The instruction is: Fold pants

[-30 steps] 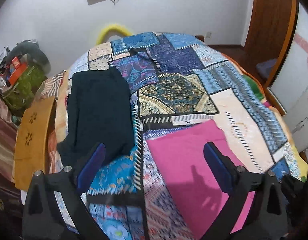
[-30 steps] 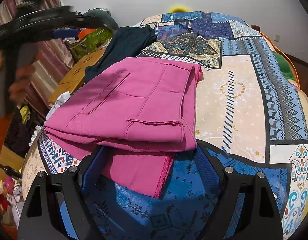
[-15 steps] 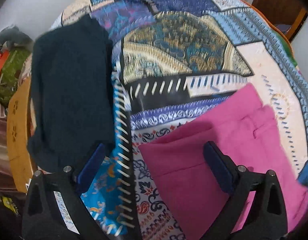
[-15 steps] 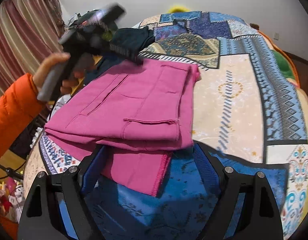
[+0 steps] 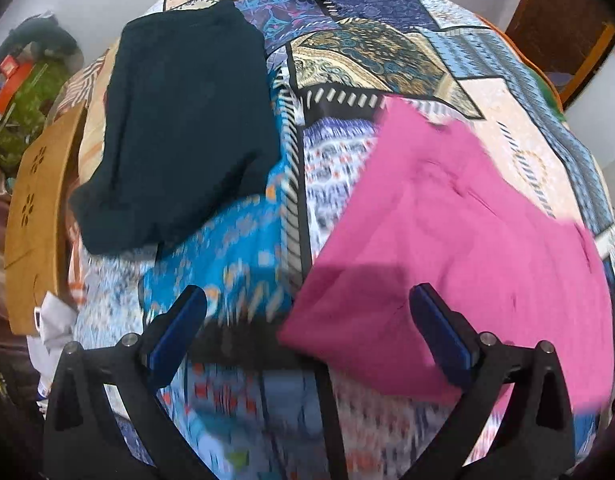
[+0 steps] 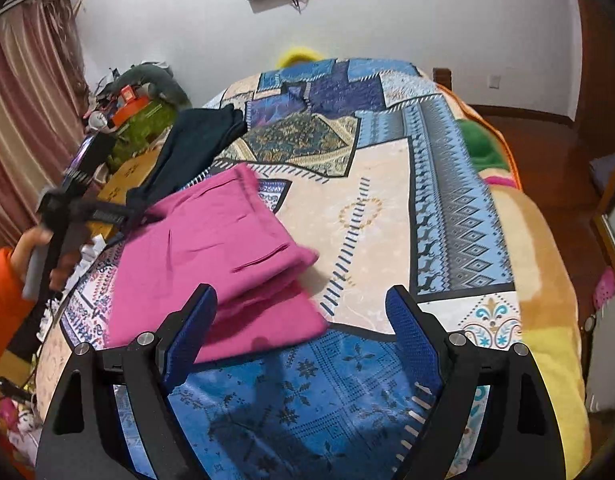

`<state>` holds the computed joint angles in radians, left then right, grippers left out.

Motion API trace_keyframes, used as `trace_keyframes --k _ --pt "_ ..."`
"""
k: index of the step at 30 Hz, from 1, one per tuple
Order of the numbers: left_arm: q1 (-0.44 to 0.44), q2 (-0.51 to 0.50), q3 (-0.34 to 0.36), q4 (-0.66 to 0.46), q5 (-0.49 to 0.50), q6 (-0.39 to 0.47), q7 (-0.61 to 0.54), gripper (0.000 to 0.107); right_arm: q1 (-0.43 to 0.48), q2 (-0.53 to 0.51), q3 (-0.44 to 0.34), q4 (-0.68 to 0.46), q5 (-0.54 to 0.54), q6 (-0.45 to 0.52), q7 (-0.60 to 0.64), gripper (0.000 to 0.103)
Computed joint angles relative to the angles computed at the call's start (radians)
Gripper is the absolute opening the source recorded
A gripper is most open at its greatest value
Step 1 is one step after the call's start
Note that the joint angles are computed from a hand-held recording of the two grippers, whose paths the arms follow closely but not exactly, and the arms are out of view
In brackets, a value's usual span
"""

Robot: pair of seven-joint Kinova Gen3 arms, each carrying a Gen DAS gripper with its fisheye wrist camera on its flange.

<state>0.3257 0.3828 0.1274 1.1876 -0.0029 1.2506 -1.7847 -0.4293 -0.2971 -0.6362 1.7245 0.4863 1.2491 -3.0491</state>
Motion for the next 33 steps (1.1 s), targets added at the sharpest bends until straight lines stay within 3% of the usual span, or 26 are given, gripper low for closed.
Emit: trace_keyframes --k 4,10,13,16,18,20,23,28,31,33 --pt "-0.059 -0.065 0.021 0.078 0.084 0.001 -0.087 0.103 -0.006 0.007 -0.007 -0.012 0.009 0.005 -0.004 0.084" --pt "-0.083 -0.129 0.021 0.166 0.154 -0.057 -0.105 0.102 -0.023 0.033 0.003 0.003 0.027 -0.031 -0.019 0.084" --pt "-0.095 -0.162 0.026 0.212 0.189 -0.101 -0.137 0.086 -0.034 0.027 0.042 0.027 0.014 -0.084 -0.033 0.080" --pt "-0.097 -0.200 0.025 0.263 0.203 -0.156 -0.157 0.070 -0.034 0.030 0.082 0.036 -0.007 -0.122 -0.013 0.069" --pt "-0.101 -0.221 0.027 0.294 0.199 -0.191 -0.155 0.049 -0.031 0.040 0.100 0.038 -0.018 -0.131 0.006 0.056" --pt "-0.080 -0.237 0.010 0.325 0.172 -0.230 -0.126 0.037 -0.039 0.052 0.147 0.049 -0.060 -0.161 0.056 0.043" --pt "-0.090 -0.255 0.014 0.365 0.164 -0.271 -0.125 0.031 -0.047 0.062 0.210 0.081 -0.146 -0.222 0.136 0.033" --pt "-0.124 -0.251 0.008 0.383 0.213 -0.279 -0.162 0.034 -0.055 0.094 0.185 0.064 -0.126 -0.186 0.156 0.031" --pt "-0.112 -0.252 0.012 0.382 0.179 -0.284 -0.150 0.038 -0.077 0.103 0.204 0.047 -0.137 -0.158 0.223 0.031" --pt "-0.085 -0.260 0.016 0.384 0.110 -0.306 -0.123 0.048 -0.080 0.095 0.228 0.044 -0.165 -0.160 0.260 0.032"
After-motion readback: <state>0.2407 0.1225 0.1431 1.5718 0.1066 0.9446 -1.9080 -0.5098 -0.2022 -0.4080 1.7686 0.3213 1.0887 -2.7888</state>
